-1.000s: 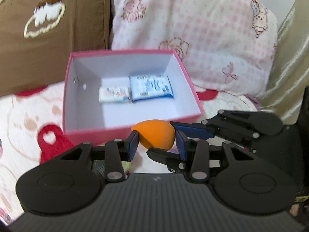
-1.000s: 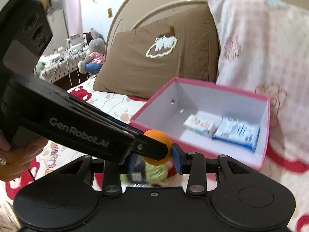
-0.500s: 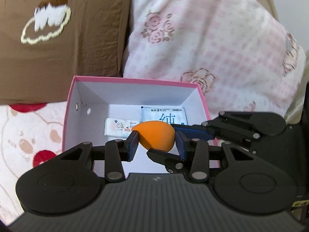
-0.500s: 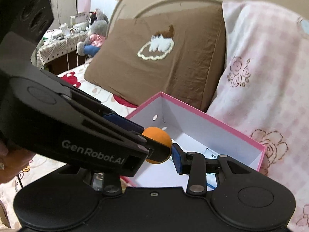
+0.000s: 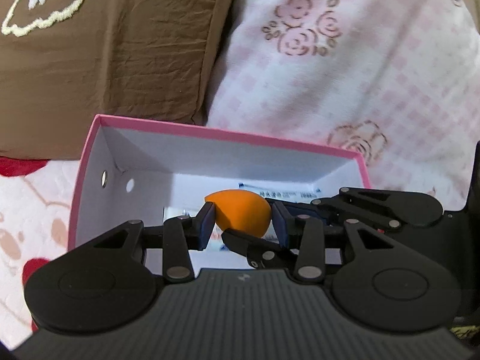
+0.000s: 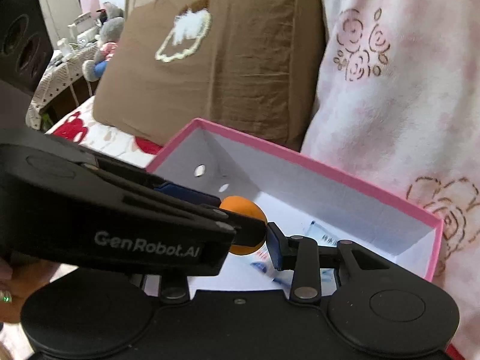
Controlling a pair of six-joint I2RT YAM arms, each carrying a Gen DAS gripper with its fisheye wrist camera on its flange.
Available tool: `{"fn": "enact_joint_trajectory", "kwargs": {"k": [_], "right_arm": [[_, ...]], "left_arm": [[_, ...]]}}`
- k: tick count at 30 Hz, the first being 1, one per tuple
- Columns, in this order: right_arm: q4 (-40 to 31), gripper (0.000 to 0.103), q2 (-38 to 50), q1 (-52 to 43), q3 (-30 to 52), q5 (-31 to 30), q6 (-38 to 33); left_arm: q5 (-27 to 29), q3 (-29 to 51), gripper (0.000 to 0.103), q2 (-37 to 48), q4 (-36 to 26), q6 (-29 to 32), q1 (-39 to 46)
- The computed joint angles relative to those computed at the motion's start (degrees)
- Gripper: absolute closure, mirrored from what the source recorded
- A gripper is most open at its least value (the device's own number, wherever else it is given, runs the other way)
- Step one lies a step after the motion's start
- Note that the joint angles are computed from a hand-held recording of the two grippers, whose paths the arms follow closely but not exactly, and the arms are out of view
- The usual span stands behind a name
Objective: Organize objects
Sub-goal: 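Lift the sponge with the left tool and carry it into the pink box, then release the sponge onto the packs by opening the left tool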
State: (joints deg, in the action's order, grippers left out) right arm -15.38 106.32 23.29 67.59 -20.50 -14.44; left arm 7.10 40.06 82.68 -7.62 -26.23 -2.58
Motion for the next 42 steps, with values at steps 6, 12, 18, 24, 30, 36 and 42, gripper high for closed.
{"fn": "enact_joint_trajectory", "kwargs": {"k": [6, 12, 18, 24, 30, 36, 42], "right_arm": [[-0.91, 0.062, 6.43, 1.26, 5.79, 2.93, -2.68], [0.08, 0.062, 10.31, 2.71, 7.86, 6.14, -5.57], [-0.59, 0.062, 13.38, 2.30, 10.38, 7.63, -4.98], [1.41, 0.057, 11.03, 2.68, 7.51, 10.72, -6.24], [2.56, 0.051, 3.85, 1.34, 0.65, 10.30, -6.38], [2.67, 0.049, -6.48, -0.92, -8.19, 9.09, -5.64], [0.15, 0.045, -17.67, -1.44, -14.83, 8.29, -5.33]], "left_arm": [[1.73, -0.46, 0.064, 5.93, 5.92, -0.75, 2.44], [0.26, -1.67, 0.065, 10.42, 12.75, -2.00, 2.37], [0.69, -0.63, 0.065, 13.93, 14.40, -4.11, 2.22], [-0.70, -1.47, 0.062, 11.77, 13.69, -4.18, 1.22], [-1.21, -2.94, 0.062, 6.00, 9.36, -3.83, -0.44], [-2.54, -5.12, 0.061, -4.13, 1.15, -1.80, -2.99], [-3.14, -5.06, 0.060, -15.23, -10.10, -1.60, -5.66]]}}
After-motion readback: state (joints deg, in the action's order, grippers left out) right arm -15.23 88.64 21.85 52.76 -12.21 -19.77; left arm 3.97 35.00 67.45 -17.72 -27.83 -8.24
